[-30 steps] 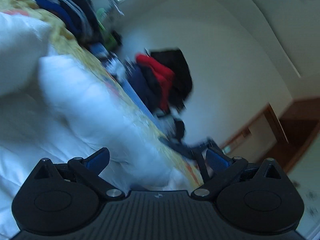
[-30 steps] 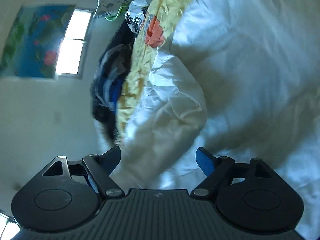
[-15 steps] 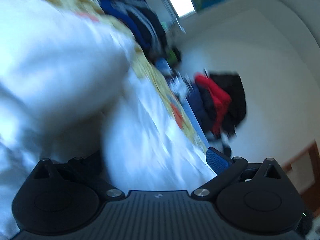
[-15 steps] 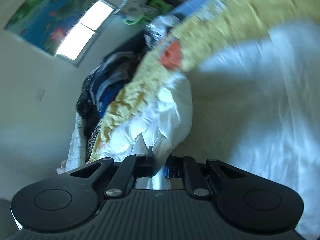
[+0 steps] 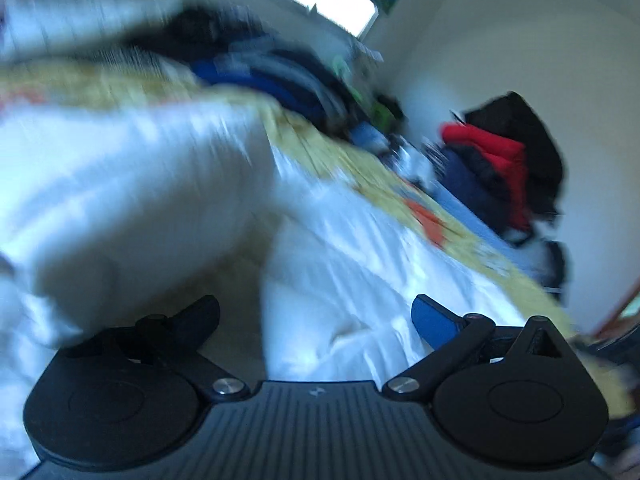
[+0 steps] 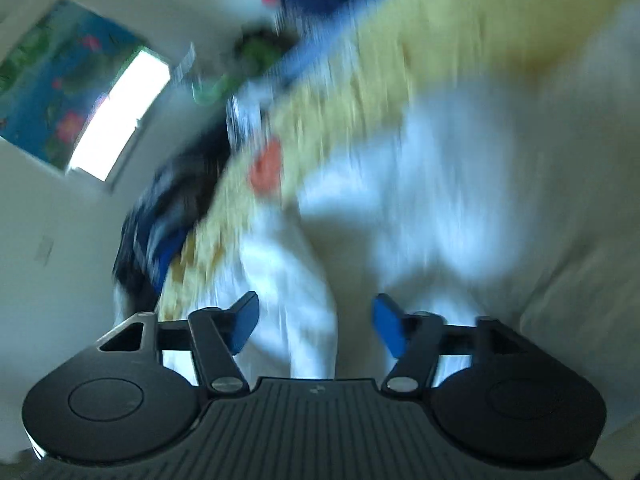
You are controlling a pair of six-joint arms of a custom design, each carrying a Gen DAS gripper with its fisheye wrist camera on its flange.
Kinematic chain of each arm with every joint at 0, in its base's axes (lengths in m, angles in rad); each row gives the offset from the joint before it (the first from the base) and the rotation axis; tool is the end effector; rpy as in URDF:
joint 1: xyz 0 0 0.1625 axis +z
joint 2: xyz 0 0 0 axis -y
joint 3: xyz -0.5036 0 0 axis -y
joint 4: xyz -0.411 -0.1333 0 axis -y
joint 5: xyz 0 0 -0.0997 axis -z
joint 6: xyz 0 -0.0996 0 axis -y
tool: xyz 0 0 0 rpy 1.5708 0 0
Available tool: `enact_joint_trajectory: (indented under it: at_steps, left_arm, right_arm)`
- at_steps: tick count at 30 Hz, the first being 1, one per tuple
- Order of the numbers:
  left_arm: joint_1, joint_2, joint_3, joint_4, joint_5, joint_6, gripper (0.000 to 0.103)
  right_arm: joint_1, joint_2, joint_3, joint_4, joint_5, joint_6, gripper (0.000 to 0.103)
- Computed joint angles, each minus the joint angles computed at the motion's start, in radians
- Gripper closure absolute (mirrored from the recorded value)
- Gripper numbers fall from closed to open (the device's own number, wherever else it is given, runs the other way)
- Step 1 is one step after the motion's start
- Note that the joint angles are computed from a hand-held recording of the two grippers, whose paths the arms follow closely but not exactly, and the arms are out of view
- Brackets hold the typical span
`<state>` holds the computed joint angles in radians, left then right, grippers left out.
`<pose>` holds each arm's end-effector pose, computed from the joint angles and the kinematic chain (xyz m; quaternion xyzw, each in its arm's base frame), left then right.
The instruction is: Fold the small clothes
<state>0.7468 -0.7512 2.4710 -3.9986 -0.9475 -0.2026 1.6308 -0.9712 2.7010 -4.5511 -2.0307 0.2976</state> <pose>-0.1895 -0.4362 0.1032 0.1717 0.8826 -0.4287 0.0885 0.1090 -0.3293 0.2390 -0.2260 -0.7681 0.5937 0.0805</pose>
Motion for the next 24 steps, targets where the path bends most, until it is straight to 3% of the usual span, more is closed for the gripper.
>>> enact_joint_trajectory:
  at_steps: [2, 4, 6, 9, 10, 12, 13, 15, 17, 19, 20, 22, 24]
  left_arm:
    - [-0.038, 0.037, 0.017, -0.133, 0.046, 0.071, 0.0]
    - [-0.066, 0.071, 0.033, -0.257, 0.032, 0.137, 0.0]
    - [-0.071, 0.079, 0.056, -0.309, -0.052, 0.196, 0.0]
    - [-0.047, 0.03, 0.079, -0.178, -0.213, 0.222, 0.0]
    - [-0.05, 0.032, 0.077, -0.163, -0.217, 0.243, 0.0]
    - [-0.056, 0.005, 0.069, -0.047, -0.2, 0.244, 0.0]
    - [-0.046, -0.015, 0.053, 0.057, -0.203, 0.229, 0.0]
    - [-0.028, -0.04, 0.021, 0.233, -0.192, 0.203, 0.0]
    - [-0.023, -0.055, 0.019, 0.257, -0.202, 0.207, 0.0]
    - [-0.024, -0.051, 0.012, 0.271, -0.192, 0.223, 0.0]
    - [-0.023, -0.048, 0.015, 0.265, -0.191, 0.226, 0.0]
    - [-0.018, -0.05, 0.013, 0.268, -0.194, 0.232, 0.0]
    - [-0.015, -0.053, 0.013, 0.266, -0.198, 0.233, 0.0]
  right_arm:
    - [0.076, 0.011, -0.051, -0.052, -0.103, -0.113, 0.037]
    - [0.099, -0.01, -0.081, -0.007, -0.096, -0.214, 0.028]
    - [0.114, -0.036, -0.123, 0.118, -0.07, -0.301, 0.021]
    - [0.098, -0.101, -0.176, 0.37, 0.047, -0.338, 0.013]
    - [0.089, -0.128, -0.197, 0.475, 0.093, -0.337, 0.006]
    - [0.073, -0.147, -0.272, 0.684, 0.138, -0.348, 0.005]
    - [0.071, -0.14, -0.323, 0.789, 0.11, -0.369, 0.007]
    - [0.093, -0.127, -0.406, 0.956, -0.015, -0.418, 0.006]
    - [0.08, -0.09, -0.474, 1.071, -0.106, -0.451, 0.005]
    - [0.041, -0.062, -0.48, 1.092, -0.101, -0.456, 0.003]
    - [0.038, -0.048, -0.474, 1.04, -0.093, -0.512, 0.003]
    - [0.051, -0.014, -0.465, 0.982, -0.135, -0.582, 0.002]
    - [0.074, -0.001, -0.466, 0.965, -0.177, -0.571, 0.002]
